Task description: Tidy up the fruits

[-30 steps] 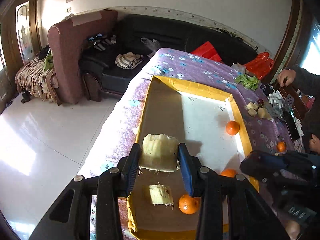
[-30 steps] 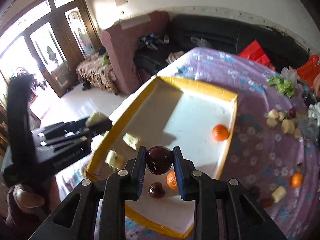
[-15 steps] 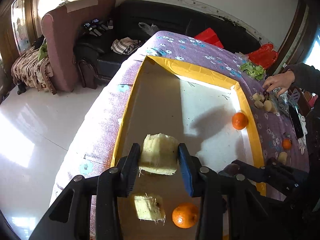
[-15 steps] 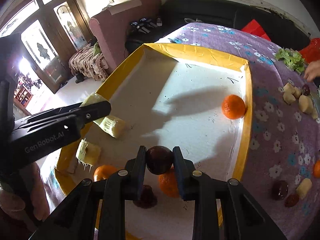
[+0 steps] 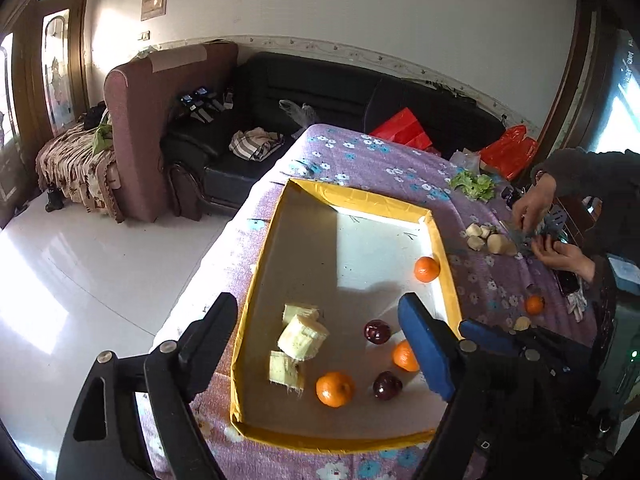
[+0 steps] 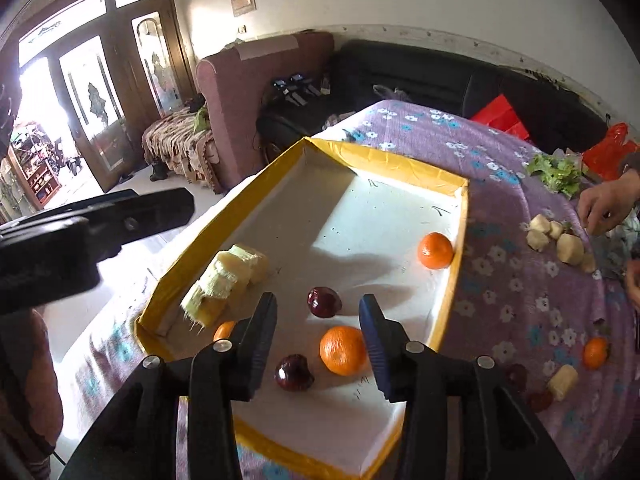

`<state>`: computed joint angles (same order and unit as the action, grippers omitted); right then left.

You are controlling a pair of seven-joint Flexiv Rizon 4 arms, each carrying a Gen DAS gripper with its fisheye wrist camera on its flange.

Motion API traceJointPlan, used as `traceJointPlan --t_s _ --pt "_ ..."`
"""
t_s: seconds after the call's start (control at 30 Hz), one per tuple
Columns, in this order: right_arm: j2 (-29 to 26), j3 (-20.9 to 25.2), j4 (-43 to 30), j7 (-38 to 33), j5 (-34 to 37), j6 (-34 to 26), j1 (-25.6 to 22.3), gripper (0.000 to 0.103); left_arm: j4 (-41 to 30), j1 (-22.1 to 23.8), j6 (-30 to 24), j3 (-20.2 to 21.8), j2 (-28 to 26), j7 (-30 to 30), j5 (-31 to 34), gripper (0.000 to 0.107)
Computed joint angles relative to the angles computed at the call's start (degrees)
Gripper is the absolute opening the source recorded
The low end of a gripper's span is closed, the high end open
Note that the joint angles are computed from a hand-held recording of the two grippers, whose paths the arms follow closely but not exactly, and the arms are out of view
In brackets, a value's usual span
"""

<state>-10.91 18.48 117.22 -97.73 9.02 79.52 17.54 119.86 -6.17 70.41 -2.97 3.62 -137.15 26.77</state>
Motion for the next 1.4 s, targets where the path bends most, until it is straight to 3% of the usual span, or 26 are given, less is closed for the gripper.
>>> traceJointPlan --t_s 0.2,0.43,0.63,0.83,1.2,1.4 --pt "6.0 0.9 4.0 -9.1 9.2 -0.8 -3.4 0.051 -1.6 -3.0 -1.6 -3.4 0.2 -0.3 0.5 0.084" --pt "11.5 -6.7 8.0 -17.6 16.5 -3.0 -5.8 0.054 -7.2 -8.3 -3.3 -4.8 -5.0 -0.5 3.2 0.084" --pt "9.2 -12.9 7.7 -15.3 14.5 -2.5 -10.9 0.058 -10.8 -12.1 -1.6 -3.2 -12.0 3.9 -1.5 0.084" --pt "2.7 -13.1 -0.4 -15.7 19.1 -6.5 -16.7 0.057 -14.3 -14.4 0.7 -2.3 -19.0 10.1 -8.6 0.084" --pt "-7.7 -10.5 -5.2 -4.5 6.9 0.2 -17.4 0.057 -20.7 -18.9 0.9 1.4 -27.2 17.6 -16.1 0.078" --pt "-11.7 -12.9 -5.9 3.9 -2.6 3.3 -15.2 0.060 -23.5 -20.0 -0.4 2.0 -29.7 19.6 -19.3 0.078"
